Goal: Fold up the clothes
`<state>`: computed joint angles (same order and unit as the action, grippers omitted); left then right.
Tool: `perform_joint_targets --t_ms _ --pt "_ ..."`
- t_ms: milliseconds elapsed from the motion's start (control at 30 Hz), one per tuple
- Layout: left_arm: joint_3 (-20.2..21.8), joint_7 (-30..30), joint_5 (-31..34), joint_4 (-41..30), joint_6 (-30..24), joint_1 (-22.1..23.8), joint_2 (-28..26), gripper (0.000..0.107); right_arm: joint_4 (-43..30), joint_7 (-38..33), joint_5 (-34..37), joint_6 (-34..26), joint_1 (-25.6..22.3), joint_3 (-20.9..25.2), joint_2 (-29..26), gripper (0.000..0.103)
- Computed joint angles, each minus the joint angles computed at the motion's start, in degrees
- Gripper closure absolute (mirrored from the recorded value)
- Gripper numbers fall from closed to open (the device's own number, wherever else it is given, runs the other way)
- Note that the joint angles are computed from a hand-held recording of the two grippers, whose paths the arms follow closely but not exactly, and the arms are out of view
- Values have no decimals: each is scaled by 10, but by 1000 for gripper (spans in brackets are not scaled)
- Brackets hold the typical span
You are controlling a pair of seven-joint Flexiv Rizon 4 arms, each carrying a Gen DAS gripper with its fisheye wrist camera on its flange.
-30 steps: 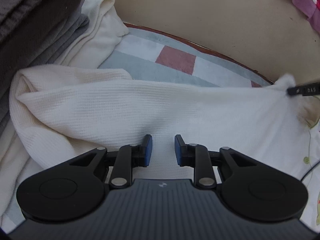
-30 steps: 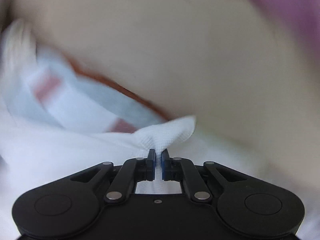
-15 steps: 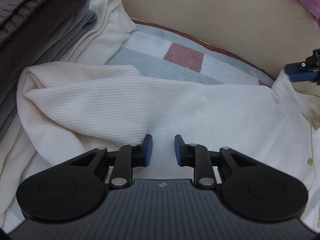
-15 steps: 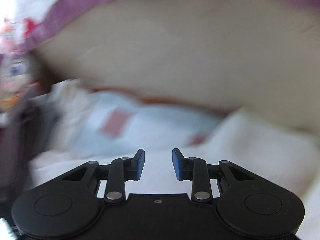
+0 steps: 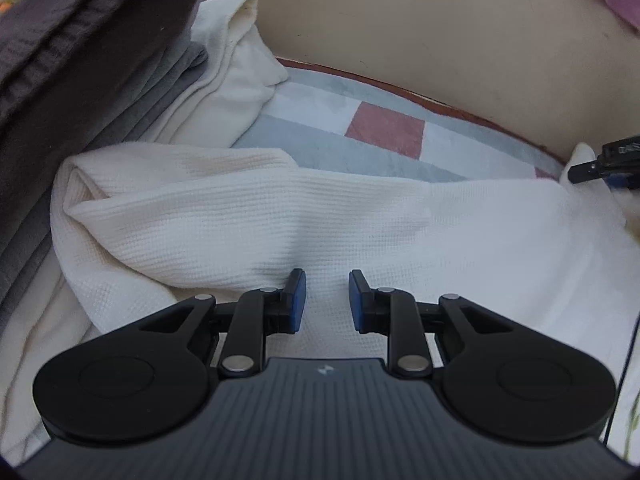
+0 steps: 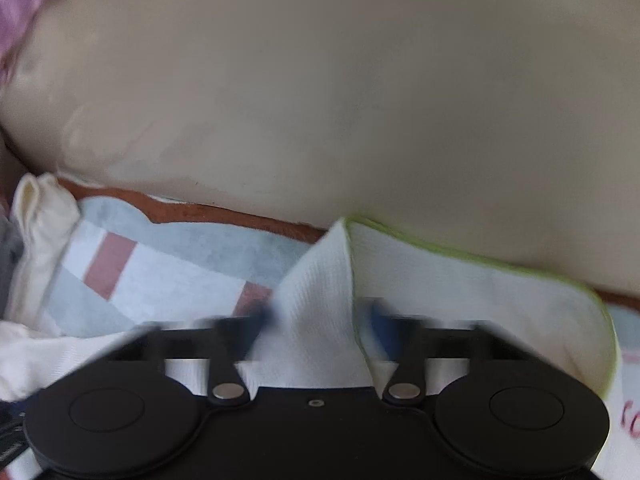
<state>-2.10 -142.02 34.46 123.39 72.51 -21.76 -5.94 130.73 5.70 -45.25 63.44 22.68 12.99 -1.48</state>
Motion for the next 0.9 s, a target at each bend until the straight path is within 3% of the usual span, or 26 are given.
perform_joint_targets --t_ms 33,67,167,200,267,333,400,467,533,667,800,900 --pt "1 -19 25 -12 -26 -9 3 92 -16 -18 -10 -33 6 2 -4 97" --pt "2 -58 68 -28 -63 -21 8 103 -40 -48 -25 -103 19 8 -8 97" --pt "-16 -126 162 -60 -155 -37 19 104 -103 -151 -63 -275 57 16 -37 97" --pt "-25 -137 185 -69 -189 -42 20 104 -117 -178 -68 -316 67 16 -45 94" --pt "-41 -143 220 -83 -245 -49 16 104 -123 -184 -56 -322 69 12 -45 92" --pt "-45 -140 217 -87 -257 -46 16 104 -138 -204 -30 -344 76 15 -48 63" --pt "-42 -143 202 -82 -245 -38 25 104 -179 -257 -10 -422 95 19 -63 51" --pt "-42 -143 195 -76 -234 -31 36 102 -222 -299 17 -492 112 20 -75 51" --pt "-46 -134 192 -73 -227 -26 43 102 -266 -293 96 -536 121 26 -66 47" --pt "-41 -80 127 -43 -108 -5 49 101 -311 -306 273 -607 142 67 -9 47" --pt "-44 16 14 -3 15 3 43 101 -261 -263 328 -640 168 116 84 45" --pt "-56 20 25 -11 19 -15 37 101 -150 -168 297 -592 170 159 175 45"
